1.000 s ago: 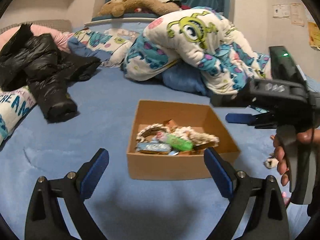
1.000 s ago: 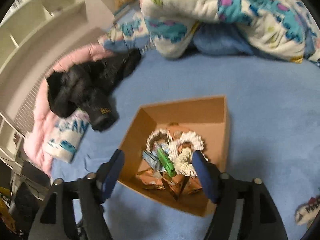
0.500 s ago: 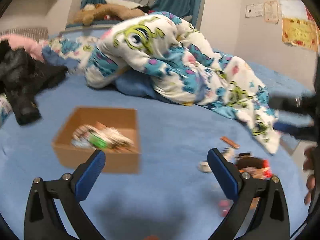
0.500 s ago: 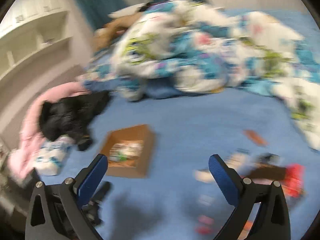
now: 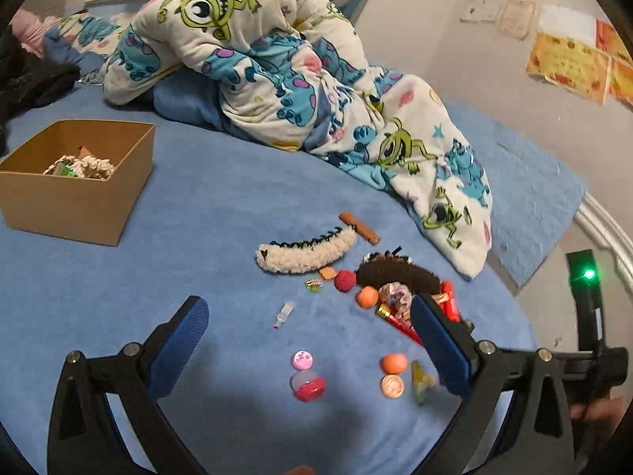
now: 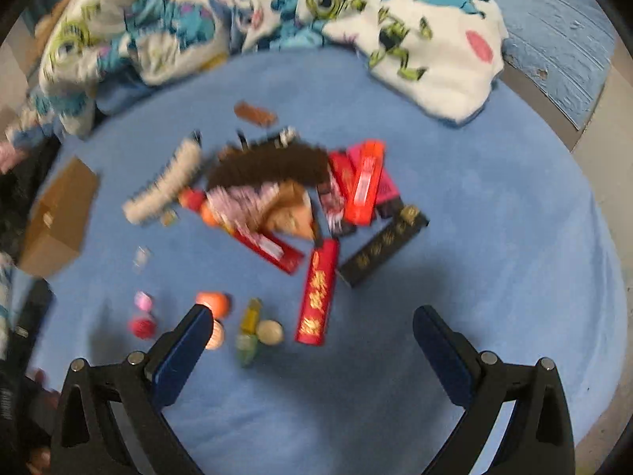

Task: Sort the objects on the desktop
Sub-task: 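Return the right gripper to the pile and grasp the red lighter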

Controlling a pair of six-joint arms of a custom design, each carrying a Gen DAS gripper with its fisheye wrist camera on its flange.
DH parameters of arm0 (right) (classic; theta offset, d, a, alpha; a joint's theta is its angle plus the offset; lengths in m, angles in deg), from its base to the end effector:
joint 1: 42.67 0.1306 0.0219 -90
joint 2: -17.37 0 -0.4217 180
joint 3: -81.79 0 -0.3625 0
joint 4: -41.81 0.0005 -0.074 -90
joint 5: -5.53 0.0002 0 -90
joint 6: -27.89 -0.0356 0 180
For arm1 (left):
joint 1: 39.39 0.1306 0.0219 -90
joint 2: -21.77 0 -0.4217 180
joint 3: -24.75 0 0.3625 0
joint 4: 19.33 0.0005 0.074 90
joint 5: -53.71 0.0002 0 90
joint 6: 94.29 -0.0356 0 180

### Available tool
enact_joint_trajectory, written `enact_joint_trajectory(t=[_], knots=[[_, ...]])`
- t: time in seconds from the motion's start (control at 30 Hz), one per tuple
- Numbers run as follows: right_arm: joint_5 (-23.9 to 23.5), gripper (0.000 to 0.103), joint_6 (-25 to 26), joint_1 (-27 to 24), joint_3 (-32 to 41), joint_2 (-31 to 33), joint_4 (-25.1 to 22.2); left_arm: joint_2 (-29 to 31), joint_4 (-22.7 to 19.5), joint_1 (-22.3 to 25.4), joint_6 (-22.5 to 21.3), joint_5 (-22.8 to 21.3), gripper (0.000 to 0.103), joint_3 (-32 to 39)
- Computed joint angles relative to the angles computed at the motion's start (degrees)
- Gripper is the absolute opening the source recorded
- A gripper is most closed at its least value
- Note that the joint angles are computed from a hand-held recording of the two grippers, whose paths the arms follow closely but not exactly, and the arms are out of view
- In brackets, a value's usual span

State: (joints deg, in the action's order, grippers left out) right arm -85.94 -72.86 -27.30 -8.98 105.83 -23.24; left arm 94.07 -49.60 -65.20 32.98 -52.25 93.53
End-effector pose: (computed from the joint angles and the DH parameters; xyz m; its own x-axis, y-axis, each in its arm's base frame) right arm 0.4053 0.1118 0.4582 -0.9049 -0.0554 -0.4220 -0.1088 0.9886 0.1037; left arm 0.3149 -0.1420 0.4497 -0.5273 -0.3917 -0.7540 -0.1338 0.9146 -0.3816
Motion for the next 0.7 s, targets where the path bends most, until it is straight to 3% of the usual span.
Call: enact_joint_trajectory(t=[0.17,0.33,0.43,0.6,0.7], knots=[[4.5,0.103,-2.2,1.2,-1.7,1.3,1.5,-0.6,0.5,1.1,-0.7,-0.6,0.103,-0.7],[7.9,0.089,-3.1,1.3,-1.9,2.8,1.7,-1.4,1.2,2.1,-0.3,-0.6,0.103,-1.2],[7.3,0.086,-3.1,0.9,-2.8,2.8,3.3,-1.3,1.4,2.4,-0.4,-0.2,0.103,-1.3],[7.8,0.058,-2.7,0.8,-4.4,1.2,5.4,-0.6,0.7,1.5,-3.2,-1.4,0.103,-0.1],[7.9,0.051,-1.5,1.1,-5.1,0.4,5.8,0.2,0.6,0.7,-5.3,-2.1,0.103,0.5]])
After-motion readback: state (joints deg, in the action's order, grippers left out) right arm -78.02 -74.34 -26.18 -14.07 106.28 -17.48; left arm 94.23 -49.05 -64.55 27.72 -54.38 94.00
